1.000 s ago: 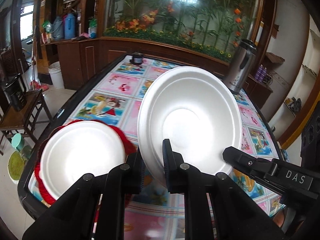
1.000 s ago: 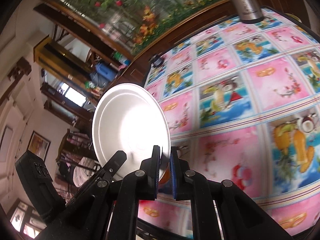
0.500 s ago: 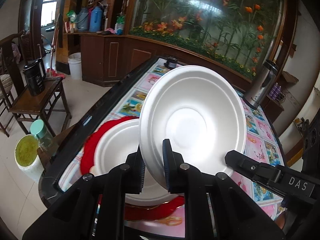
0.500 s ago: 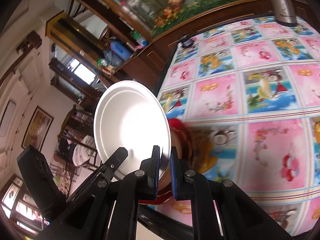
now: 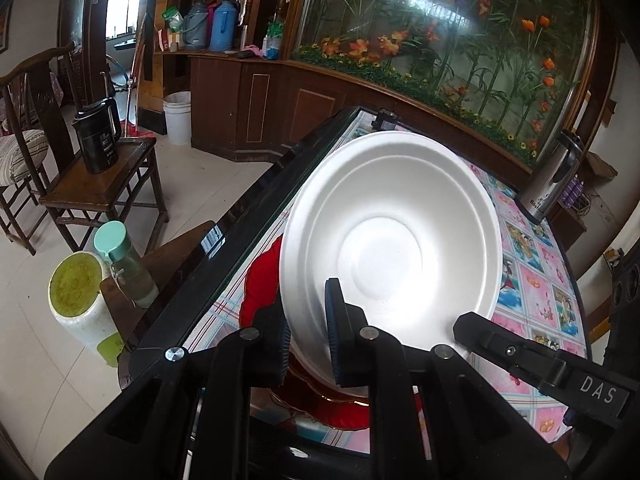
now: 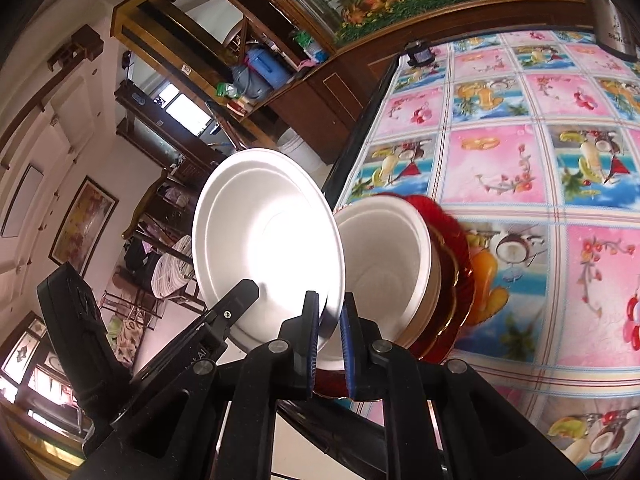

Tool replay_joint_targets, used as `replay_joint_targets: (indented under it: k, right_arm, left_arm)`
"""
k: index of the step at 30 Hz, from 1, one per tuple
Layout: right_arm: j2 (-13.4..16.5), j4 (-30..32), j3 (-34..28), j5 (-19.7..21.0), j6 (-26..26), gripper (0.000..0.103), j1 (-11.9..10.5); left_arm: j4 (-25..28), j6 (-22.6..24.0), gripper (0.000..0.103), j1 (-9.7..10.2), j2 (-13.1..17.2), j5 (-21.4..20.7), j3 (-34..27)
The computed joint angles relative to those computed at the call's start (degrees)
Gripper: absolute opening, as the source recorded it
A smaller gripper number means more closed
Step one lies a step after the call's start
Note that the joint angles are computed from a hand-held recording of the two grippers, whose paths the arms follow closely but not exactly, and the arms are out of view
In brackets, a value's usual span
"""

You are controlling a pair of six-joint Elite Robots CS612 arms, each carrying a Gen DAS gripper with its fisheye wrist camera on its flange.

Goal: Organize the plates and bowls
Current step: 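Lower the small white plate onto the white bowl on the stack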

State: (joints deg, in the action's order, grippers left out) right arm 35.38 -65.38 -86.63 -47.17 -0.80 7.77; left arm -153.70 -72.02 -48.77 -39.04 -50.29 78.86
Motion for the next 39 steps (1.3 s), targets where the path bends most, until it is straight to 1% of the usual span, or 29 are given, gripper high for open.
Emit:
replay_joint_targets:
  k: [6,16,23,27,30,32,35,39]
  right_arm:
    - [0.35,1.12,0.47,0.12,0.58,0.010,-0.12]
    - [0.77,1.17,1.06,0.50,1.80,0.010,-0.51]
    - [0.75,2.16,1.61,1.54,2.28,0.010,-0.86]
    - [0.60,2.44,1.81,2.22,2.56,0.011,-1.11]
    - [0.48,2.56,1.99,2.43,2.55,0.011,-1.25]
    - [0.47,2.74,2.11,2.62,2.73,0.013,-1.34]
    - [0.45,2.95,2.32,2.78,3.23,0.013,-1.38]
    - [0.43,2.91,2.50,2.85,3.63,0.013,-1.38]
  left_arm:
    - [0.88,0.22,0.014,0.31,0.55,-1.43,-0.72]
    - [2.32,0.87,0.014,0.72,1.20,-3.29,-1.83]
    - [1.67,1.44,0.014,1.14,1.39,-5.43,-2.15]
    - [1.33,2.04,0.014,1.23,1.38,-5.97,-2.15]
    - [1.90,2.63,0.014,1.34,1.52,-6.61,-2.49]
    - [2.75,3.01,0.014,1.51,1.73,-7.63,-2.94]
    - [2.62,3.05,0.015,1.65,1.86,-8.41,-2.97]
    - [3.62,3.70,0.015,1.62,1.84,-7.86,-3.26]
